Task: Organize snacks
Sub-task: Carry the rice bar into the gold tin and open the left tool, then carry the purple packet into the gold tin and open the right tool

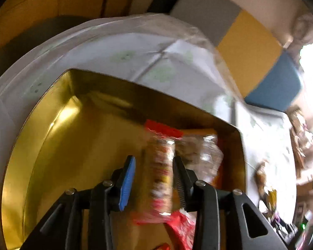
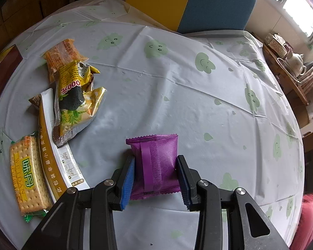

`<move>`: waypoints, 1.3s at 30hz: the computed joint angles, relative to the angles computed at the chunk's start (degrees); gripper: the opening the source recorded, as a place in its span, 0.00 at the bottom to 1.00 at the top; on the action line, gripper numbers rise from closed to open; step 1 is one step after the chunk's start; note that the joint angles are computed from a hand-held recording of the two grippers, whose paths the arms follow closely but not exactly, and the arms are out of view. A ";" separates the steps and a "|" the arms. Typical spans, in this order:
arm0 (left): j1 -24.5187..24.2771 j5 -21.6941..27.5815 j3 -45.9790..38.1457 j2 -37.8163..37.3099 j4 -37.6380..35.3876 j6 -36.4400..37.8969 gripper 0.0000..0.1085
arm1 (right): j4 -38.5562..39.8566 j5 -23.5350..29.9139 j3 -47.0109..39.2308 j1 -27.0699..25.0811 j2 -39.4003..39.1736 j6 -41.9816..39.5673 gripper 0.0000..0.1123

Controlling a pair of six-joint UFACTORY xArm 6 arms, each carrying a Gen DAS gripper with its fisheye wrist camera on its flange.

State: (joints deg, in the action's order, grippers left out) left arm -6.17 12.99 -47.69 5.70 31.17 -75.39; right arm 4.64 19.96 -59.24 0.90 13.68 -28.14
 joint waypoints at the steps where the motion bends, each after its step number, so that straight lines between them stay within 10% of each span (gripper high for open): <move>1: 0.17 -0.29 0.47 -0.52 2.86 -2.47 0.34 | 0.08 0.06 -0.06 0.01 0.04 -0.05 0.35; 23: -17.30 23.02 15.41 -22.91 25.15 -23.31 0.39 | 2.65 0.29 1.06 0.12 -1.59 -2.39 0.33; 39: -18.57 22.75 21.98 -28.49 23.79 -25.66 0.40 | 30.81 4.74 7.28 9.84 -14.69 -23.95 0.33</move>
